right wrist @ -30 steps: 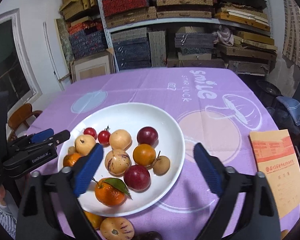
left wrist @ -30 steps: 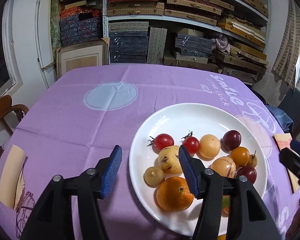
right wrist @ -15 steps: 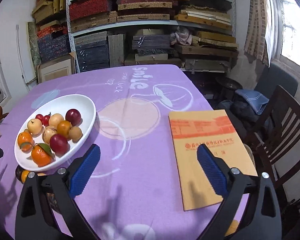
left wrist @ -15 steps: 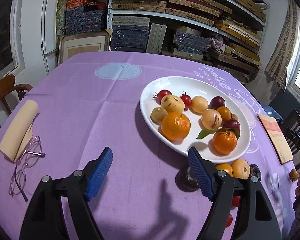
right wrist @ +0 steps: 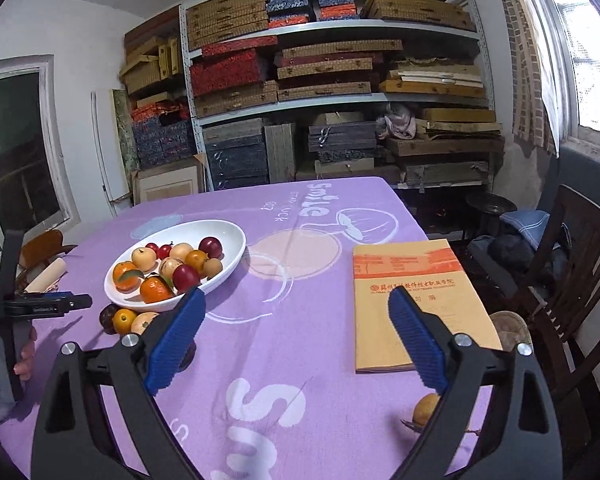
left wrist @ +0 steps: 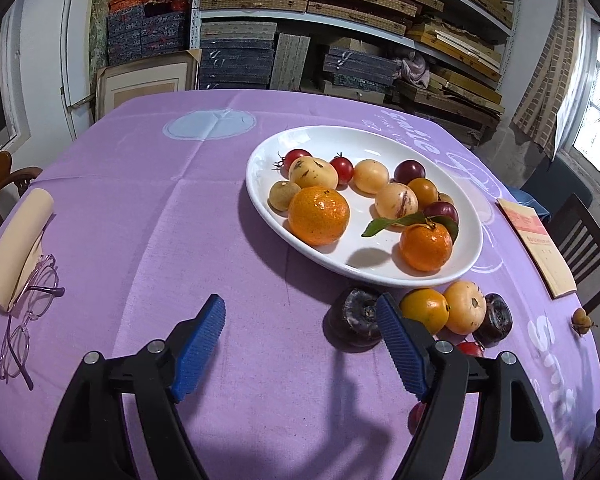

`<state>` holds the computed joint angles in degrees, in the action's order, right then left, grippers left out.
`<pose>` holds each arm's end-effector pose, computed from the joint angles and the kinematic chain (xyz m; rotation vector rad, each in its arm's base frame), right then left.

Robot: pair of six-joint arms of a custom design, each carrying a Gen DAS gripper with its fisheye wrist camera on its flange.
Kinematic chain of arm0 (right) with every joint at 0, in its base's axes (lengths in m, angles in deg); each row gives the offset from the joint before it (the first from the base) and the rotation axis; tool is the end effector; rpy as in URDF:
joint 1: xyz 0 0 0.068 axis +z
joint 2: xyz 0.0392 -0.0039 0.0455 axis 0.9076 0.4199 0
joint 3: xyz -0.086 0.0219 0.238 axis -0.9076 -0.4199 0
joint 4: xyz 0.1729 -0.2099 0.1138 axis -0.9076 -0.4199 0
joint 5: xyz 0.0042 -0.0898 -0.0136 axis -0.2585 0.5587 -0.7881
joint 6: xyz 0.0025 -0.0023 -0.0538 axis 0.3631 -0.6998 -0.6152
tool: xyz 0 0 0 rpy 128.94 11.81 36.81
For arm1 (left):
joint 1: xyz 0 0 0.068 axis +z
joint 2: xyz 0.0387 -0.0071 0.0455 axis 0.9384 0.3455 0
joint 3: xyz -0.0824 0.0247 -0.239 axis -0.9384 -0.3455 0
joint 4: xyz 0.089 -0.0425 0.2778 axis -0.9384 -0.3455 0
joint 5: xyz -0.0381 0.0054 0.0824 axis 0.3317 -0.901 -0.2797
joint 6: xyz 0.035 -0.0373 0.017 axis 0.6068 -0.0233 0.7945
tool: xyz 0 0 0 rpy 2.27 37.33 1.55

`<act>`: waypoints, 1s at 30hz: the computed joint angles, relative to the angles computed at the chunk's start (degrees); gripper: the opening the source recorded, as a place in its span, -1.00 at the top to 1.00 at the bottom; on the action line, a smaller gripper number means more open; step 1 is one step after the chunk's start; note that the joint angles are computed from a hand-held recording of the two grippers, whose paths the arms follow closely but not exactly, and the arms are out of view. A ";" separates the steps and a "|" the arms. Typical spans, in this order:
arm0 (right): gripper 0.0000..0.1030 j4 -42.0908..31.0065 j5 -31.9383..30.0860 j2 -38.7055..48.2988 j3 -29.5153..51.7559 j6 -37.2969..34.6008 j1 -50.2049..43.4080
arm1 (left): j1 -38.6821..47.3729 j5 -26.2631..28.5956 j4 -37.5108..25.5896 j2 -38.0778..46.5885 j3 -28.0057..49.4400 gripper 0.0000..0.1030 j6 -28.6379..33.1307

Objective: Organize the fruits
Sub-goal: 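Withdraw both tools from the plate, then grasp a red tomato with the left tool while the right tool grasps a dark purple fruit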

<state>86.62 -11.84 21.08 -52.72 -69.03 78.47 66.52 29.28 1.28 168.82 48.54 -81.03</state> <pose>0.3234 0.0852 0.0887 -0.3133 1.9993 0.4391 0.3055 -0.0144 0.0792 -0.2919 2.3395 -0.0590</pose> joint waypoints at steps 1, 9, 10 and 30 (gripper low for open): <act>-0.77 -0.39 -0.07 -1.62 -1.50 -0.45 0.53 | -0.28 0.09 -0.06 -0.13 -0.17 -0.52 0.13; -0.84 -3.03 4.27 -0.18 -1.62 1.23 11.31 | -2.53 0.91 -0.45 -3.03 -3.74 -0.53 -0.88; -0.84 -3.66 5.37 0.96 -0.20 0.95 13.17 | -3.18 0.69 -0.40 -3.56 -4.51 -0.53 -0.74; -0.89 -0.30 8.33 7.51 4.28 4.67 14.66 | -15.48 0.44 2.91 1.92 -4.06 -0.18 1.60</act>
